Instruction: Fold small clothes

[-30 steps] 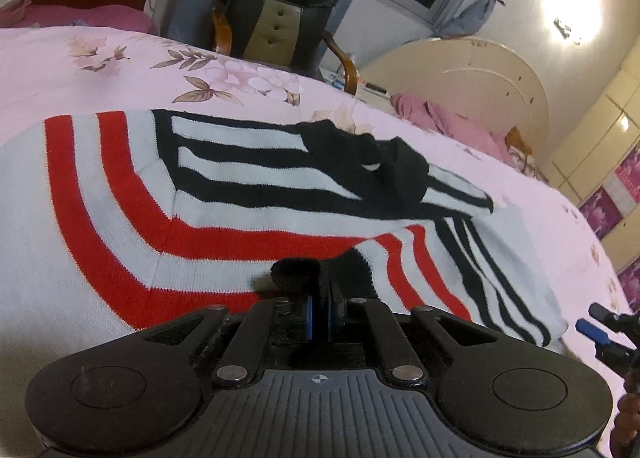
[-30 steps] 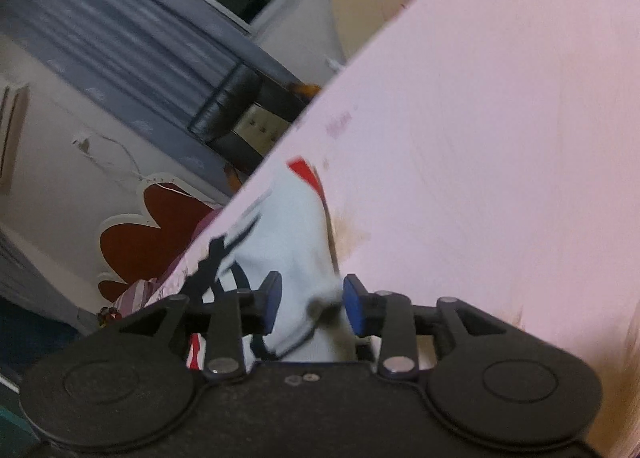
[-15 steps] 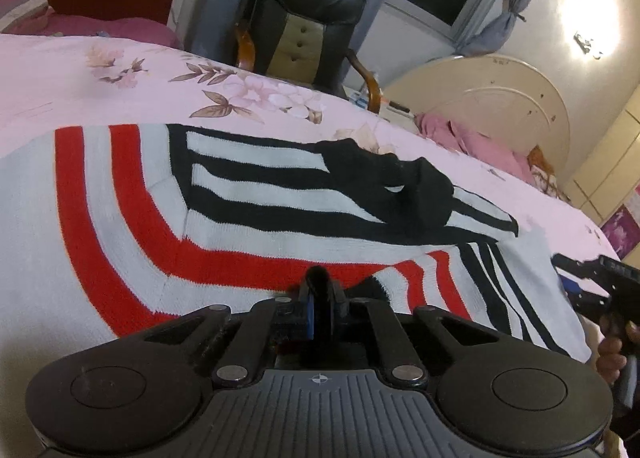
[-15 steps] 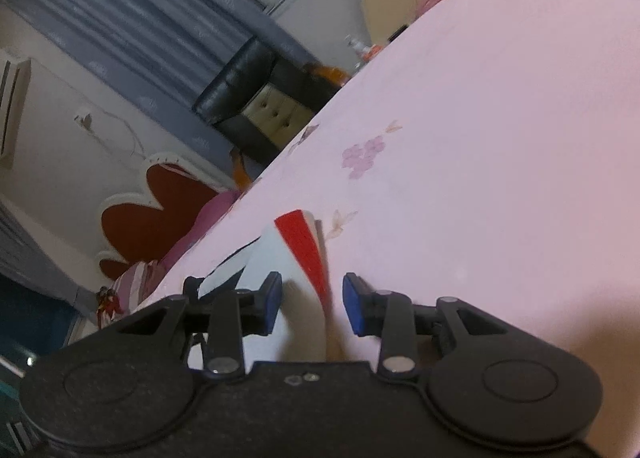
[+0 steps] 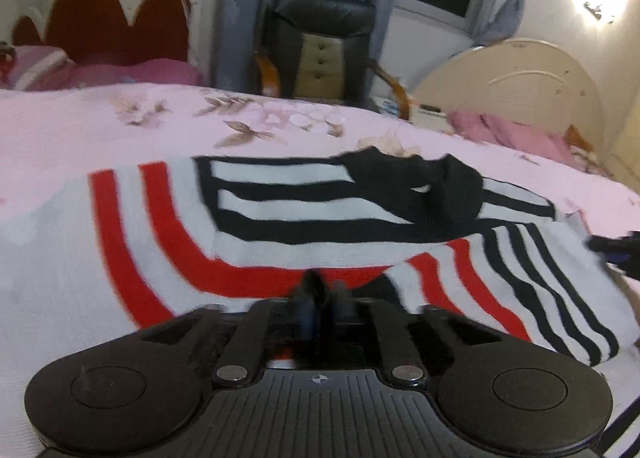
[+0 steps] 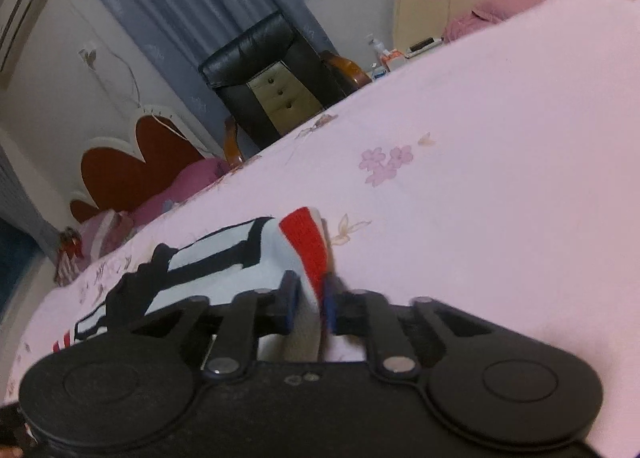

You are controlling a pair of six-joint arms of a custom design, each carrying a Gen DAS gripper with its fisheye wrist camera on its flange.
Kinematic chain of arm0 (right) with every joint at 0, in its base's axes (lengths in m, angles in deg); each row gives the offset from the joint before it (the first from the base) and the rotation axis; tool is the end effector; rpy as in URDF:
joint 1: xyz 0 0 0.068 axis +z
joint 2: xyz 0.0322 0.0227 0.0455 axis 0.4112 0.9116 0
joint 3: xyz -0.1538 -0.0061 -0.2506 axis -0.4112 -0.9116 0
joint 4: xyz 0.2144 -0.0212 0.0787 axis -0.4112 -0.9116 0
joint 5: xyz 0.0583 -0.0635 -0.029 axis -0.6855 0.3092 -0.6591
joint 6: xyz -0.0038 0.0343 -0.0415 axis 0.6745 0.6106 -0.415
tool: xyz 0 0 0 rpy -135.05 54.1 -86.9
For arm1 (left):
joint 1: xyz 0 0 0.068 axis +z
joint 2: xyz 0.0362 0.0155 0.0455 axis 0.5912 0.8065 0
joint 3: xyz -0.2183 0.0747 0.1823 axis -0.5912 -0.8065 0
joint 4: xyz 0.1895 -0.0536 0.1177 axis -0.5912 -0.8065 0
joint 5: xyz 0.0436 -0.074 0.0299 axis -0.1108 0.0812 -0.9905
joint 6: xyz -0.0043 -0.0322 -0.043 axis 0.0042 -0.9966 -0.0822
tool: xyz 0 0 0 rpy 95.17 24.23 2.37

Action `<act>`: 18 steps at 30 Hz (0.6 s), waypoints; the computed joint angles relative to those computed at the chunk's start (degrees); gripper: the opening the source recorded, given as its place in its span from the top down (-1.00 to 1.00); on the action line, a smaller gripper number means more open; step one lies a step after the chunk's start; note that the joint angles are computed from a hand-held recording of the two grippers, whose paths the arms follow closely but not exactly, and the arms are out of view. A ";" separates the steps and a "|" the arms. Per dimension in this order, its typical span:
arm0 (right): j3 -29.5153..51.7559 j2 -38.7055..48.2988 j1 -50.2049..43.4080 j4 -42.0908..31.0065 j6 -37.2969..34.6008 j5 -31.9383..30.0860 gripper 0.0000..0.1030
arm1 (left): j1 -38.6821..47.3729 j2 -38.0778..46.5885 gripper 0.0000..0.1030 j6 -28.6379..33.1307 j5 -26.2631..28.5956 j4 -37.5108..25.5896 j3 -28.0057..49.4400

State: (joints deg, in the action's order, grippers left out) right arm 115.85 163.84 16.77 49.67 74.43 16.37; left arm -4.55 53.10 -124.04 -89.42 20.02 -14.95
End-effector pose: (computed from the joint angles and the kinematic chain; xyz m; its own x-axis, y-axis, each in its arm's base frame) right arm 0.3465 -0.0225 0.2193 -0.7465 0.1491 -0.6484 -0.2868 0.8072 0.5158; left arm 0.2176 -0.1600 0.1868 -0.6044 -0.3190 -0.7300 -0.3238 0.9356 -0.1407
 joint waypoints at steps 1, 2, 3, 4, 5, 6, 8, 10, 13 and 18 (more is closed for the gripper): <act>-1.24 -1.91 -0.96 0.09 -0.73 -0.50 0.58 | -1.74 -0.78 -0.02 -1.99 -3.39 -2.55 0.54; -2.51 -3.72 -2.26 -0.08 -1.86 -2.39 0.62 | -4.15 -1.73 -0.06 -3.88 -7.66 -4.83 0.85; -3.23 -5.54 -3.74 -2.08 -4.23 -4.57 0.77 | -5.77 -2.29 -0.06 -5.53 -9.71 -7.43 1.79; -4.07 -7.61 -5.16 -4.65 -7.62 -6.59 0.85 | -6.95 -2.73 -0.06 -6.59 -10.63 -8.60 2.38; -5.11 -9.88 -6.34 -7.22 -11.39 -8.09 0.85 | -8.48 -3.03 -0.06 -6.09 -11.03 -7.22 2.44; -5.96 -11.91 -7.27 -9.87 -14.95 -9.35 0.90 | -9.60 -2.49 -0.06 -4.60 -11.13 -6.12 3.16; -6.58 -14.56 -8.40 -14.93 -20.61 -10.90 0.92 | -10.85 0.43 -0.06 -0.42 -9.94 -4.58 6.15; -8.02 -17.08 -7.77 -17.94 -24.97 -8.94 0.94 | -9.93 4.39 -0.06 2.35 -6.14 -3.47 9.01; -9.54 -17.06 -3.84 -18.54 -27.06 0.16 1.00 | -8.03 10.30 -0.12 0.47 -2.04 -5.51 12.13; -10.36 -21.00 -6.95 -19.57 -25.14 -4.20 0.70 | -11.94 8.53 -0.39 -4.36 -6.23 -11.71 14.76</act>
State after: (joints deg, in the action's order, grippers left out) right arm 105.49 142.84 9.82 30.10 49.30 12.17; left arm -16.49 61.63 -128.40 -95.64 8.31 -0.19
